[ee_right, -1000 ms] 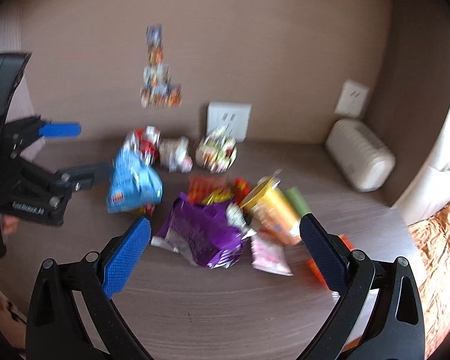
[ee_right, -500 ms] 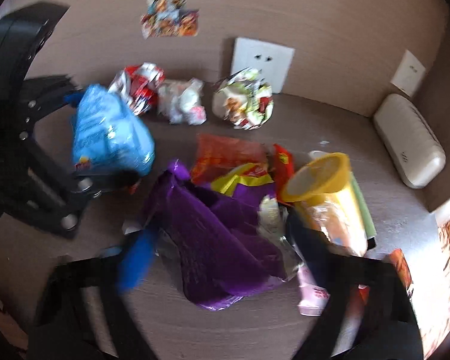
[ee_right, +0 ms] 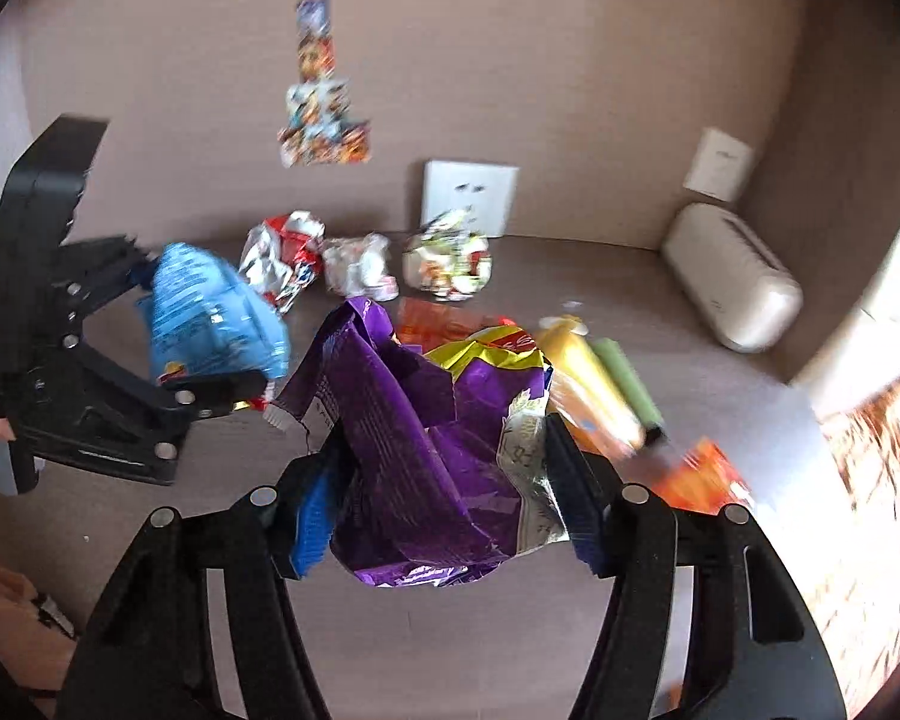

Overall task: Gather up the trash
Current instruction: 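Grasp the blue chip bag with left tool while right tool grasps purple chip bag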

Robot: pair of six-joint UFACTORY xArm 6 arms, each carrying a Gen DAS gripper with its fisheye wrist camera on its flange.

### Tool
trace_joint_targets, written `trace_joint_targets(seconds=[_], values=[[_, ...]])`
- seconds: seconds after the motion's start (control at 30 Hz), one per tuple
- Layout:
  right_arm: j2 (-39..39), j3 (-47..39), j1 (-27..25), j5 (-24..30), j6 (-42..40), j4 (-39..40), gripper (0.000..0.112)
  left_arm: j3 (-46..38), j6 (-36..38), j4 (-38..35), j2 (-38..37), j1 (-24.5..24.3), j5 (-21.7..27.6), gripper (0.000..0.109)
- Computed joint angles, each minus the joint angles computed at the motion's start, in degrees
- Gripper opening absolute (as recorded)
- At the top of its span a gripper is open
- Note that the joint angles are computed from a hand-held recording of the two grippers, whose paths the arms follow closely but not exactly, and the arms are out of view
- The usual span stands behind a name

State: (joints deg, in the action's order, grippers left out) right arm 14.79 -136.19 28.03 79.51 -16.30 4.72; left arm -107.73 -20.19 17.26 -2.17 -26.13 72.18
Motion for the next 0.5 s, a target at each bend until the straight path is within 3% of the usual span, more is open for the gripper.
trace_joint_targets(seconds=[0.3, 0.5], values=[[-15.24, 16.49, -4.04, -1.34, 9.36, -6.21, 0.063, -6.85, 5.75, -5.68, 3.42, -6.41, -2.49, 0.085], [-23.28, 25.09, -8.73, -0.85, 8.92, -9.24, 0.063, -19.59, 10.95, -8.14, 13.01, -12.69, 0.1, 0.085]])
